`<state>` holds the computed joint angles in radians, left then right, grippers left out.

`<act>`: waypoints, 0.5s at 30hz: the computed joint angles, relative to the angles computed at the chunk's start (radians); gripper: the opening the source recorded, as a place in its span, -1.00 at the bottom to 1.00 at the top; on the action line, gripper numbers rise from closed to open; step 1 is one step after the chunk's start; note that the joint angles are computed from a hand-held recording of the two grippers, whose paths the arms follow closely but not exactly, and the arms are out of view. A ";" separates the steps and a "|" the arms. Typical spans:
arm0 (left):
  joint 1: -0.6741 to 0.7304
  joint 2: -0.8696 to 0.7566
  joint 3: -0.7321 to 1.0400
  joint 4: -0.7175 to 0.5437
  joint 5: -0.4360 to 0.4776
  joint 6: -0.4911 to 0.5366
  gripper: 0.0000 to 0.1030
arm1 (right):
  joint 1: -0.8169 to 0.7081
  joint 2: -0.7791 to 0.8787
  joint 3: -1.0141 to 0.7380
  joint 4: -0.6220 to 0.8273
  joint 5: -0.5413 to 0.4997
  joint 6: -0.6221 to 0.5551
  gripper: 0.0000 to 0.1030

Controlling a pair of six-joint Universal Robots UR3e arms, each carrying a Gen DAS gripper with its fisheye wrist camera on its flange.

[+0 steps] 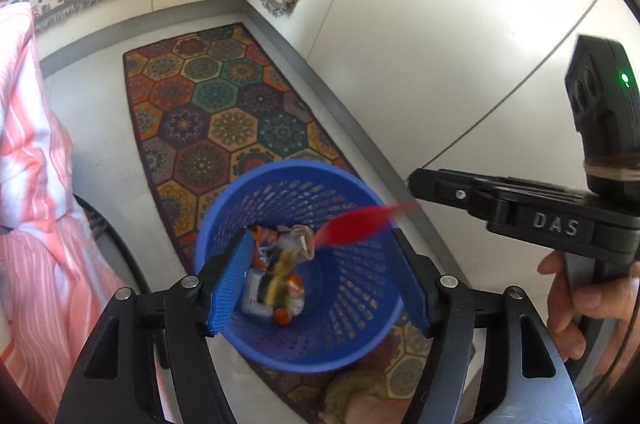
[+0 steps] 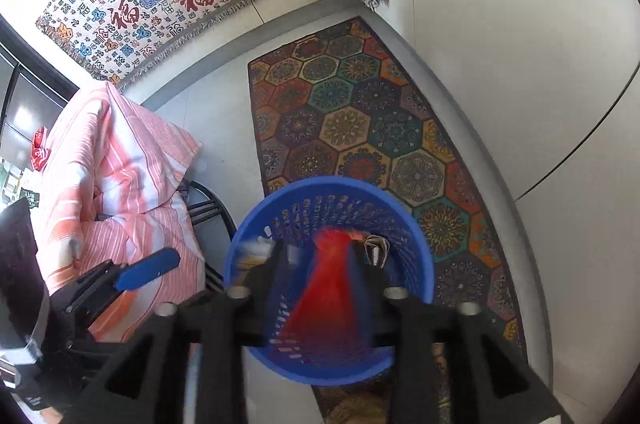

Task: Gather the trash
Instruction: 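Carry both items over the blue wastebasket and open both grippers to drop them, then return both tools to the table above the remaining trash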

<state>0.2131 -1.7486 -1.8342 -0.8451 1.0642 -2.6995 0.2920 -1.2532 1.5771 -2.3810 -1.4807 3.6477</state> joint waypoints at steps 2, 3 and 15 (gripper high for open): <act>0.009 0.020 0.010 -0.024 -0.003 -0.003 0.36 | 0.001 -0.006 -0.004 0.000 -0.006 0.000 -0.28; 0.020 0.046 0.010 -0.047 -0.006 0.005 0.36 | 0.005 -0.013 -0.007 0.000 -0.024 0.002 -0.28; 0.562 0.702 -0.057 -0.709 -0.131 0.494 0.81 | 0.218 0.047 -0.274 -0.097 -0.378 -0.045 -0.23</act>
